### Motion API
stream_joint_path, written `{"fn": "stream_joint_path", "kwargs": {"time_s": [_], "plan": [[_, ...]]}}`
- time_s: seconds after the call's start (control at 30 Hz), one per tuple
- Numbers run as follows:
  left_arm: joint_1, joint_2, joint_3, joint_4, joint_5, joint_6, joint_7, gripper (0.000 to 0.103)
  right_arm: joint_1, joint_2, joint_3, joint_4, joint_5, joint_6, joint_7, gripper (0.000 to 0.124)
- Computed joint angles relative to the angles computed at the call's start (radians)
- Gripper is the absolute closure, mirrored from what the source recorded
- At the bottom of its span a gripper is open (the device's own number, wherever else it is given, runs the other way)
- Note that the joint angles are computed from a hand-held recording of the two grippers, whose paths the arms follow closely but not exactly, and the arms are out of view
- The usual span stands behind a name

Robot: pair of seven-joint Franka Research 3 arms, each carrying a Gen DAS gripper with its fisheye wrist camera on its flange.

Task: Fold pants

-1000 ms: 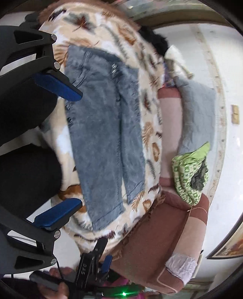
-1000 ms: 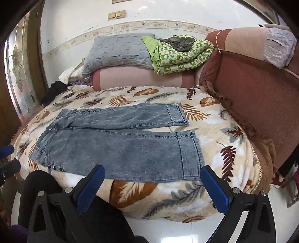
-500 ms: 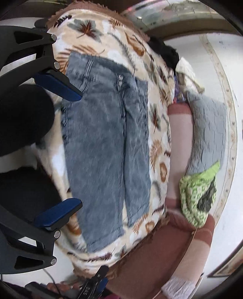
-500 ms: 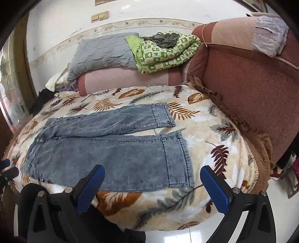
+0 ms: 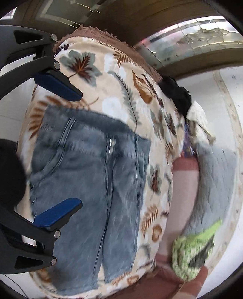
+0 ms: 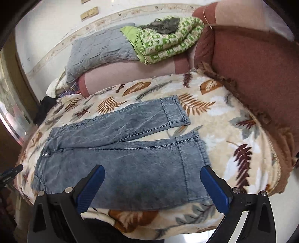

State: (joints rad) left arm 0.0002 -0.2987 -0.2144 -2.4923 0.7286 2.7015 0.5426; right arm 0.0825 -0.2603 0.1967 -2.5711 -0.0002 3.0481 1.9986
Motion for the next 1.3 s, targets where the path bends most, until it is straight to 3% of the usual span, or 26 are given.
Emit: {"fn": "stream_joint_path", "kwargs": {"time_s": [0.13,0.3,0.43,0.6,0.7,0.8,0.9,0.93,1.0,1.13,1.23,1.3], "plan": [[0.027,0.076,0.041,0.063,-0.015,-0.015,0.05,0.0,0.104,0.059,-0.088,0.046,0.129,-0.019,-0.077,0.021],[0.056,0.219,0.074,0.205,0.019,-0.055,0.07,0.0,0.087,0.12,-0.073,0.109,0.094,-0.064,-0.056,0.021],[0.052,0.371,0.116,0.373,-0.106,-0.094,0.189,0.0,0.087,0.174,-0.092,0.172,0.045,-0.101,-0.039,0.021],[0.03,0.497,0.15,0.546,-0.115,-0.141,0.211,0.0,0.104,0.219,-0.128,0.227,0.042,-0.13,-0.047,0.021],[0.041,0.585,0.14,0.665,-0.228,-0.174,0.304,0.0,0.11,0.235,-0.14,0.238,0.039,-0.142,-0.054,0.021],[0.056,0.716,0.121,0.853,-0.379,-0.268,0.413,0.0,0.112,0.263,-0.153,0.265,0.04,-0.166,-0.062,0.021],[0.047,0.809,0.127,0.985,-0.424,-0.322,0.444,0.001,0.112,0.288,-0.169,0.297,0.014,-0.173,-0.053,0.021],[0.049,0.842,0.123,1.033,-0.449,-0.349,0.463,0.002,0.112,0.297,-0.174,0.311,0.006,-0.175,-0.051,0.021],[0.048,0.887,0.121,1.09,-0.482,-0.371,0.476,0.018,0.11,0.32,-0.185,0.345,-0.004,-0.179,-0.058,0.021],[0.054,0.969,0.105,1.195,-0.549,-0.414,0.529,0.027,0.106,0.378,-0.209,0.419,-0.02,-0.177,-0.076,0.021],[0.057,1.014,0.091,1.25,-0.589,-0.441,0.566,0.038,0.076,0.453,-0.197,0.51,0.091,-0.19,-0.179,0.021],[0.054,1.053,0.088,1.301,-0.607,-0.472,0.584,0.058,0.057,0.511,-0.193,0.577,0.157,-0.201,-0.241,0.021]]}}
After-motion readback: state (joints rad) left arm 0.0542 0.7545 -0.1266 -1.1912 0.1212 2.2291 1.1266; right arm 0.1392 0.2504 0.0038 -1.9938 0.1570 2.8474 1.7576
